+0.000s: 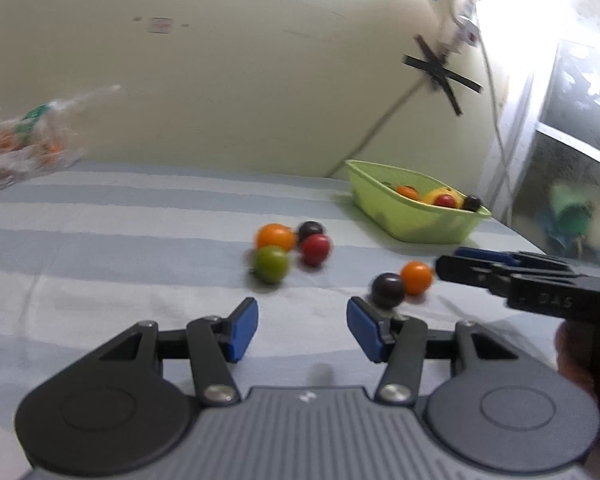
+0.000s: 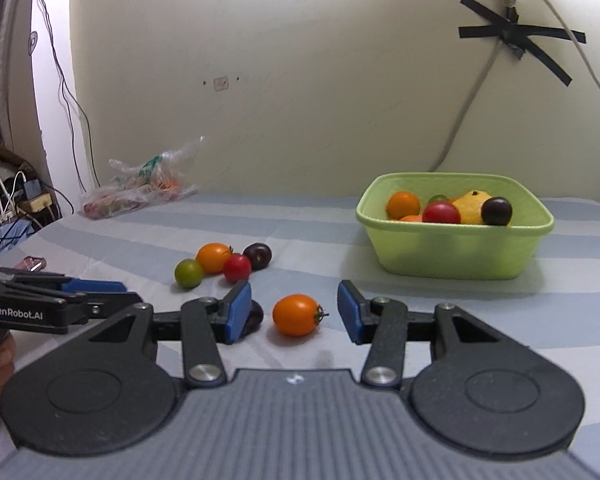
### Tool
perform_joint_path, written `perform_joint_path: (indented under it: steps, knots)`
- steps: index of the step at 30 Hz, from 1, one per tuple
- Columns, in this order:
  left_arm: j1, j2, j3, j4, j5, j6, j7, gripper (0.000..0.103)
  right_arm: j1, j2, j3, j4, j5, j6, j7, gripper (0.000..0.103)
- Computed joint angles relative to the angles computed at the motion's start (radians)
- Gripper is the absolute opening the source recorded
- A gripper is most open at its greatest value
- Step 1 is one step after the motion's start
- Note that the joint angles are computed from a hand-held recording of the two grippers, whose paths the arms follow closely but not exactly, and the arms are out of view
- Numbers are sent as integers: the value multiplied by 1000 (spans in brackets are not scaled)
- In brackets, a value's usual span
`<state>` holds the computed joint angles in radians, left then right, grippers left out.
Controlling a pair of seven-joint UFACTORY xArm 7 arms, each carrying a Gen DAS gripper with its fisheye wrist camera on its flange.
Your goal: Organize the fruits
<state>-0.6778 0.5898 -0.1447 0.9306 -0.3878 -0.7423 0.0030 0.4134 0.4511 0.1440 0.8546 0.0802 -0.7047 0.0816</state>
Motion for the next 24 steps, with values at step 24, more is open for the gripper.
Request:
perform_joint_path:
  steps: [24]
  knots:
    - [-201,102,168,291,-46,311,245,28,-331,51,177,117,-529,244,375,35]
